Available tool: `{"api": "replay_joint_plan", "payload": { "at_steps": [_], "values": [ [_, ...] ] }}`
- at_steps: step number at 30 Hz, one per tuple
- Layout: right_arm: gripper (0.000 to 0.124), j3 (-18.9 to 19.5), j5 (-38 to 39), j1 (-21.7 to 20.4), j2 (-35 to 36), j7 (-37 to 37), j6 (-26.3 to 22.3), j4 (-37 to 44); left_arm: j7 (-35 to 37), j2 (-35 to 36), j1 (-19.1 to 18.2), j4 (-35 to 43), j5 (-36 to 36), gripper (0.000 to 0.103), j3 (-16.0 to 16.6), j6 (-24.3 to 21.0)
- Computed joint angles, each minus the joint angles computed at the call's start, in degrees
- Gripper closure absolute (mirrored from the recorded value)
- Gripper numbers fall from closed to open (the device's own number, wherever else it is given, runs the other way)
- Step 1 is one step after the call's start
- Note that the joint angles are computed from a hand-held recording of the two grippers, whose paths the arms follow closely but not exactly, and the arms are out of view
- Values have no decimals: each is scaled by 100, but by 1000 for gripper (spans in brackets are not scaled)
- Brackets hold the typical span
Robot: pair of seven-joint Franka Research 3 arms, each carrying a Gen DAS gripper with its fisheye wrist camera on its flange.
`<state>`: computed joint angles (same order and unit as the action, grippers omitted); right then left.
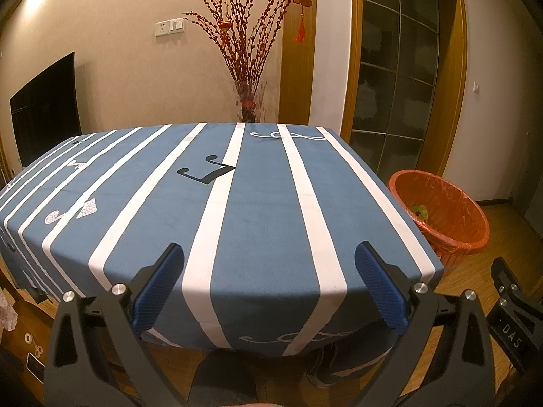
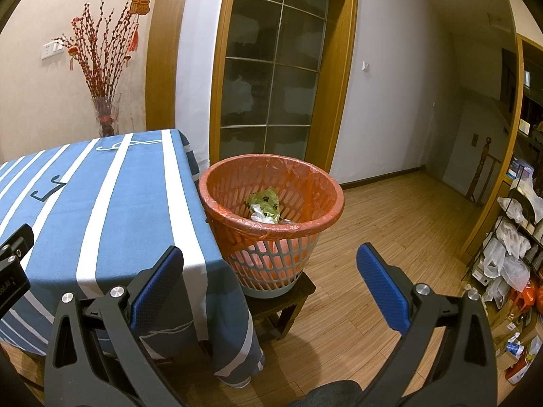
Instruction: Collect trash
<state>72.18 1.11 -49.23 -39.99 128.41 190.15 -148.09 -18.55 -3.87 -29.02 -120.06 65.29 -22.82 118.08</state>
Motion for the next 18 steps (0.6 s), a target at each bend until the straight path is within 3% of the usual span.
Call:
{"api": "replay_joint_plan", "payload": {
  "at_steps": [18],
  "values": [
    [23, -18, -27, -3, 27, -11, 5, 6, 30, -42, 47, -71, -44, 4, 23, 119]
  ]
}}
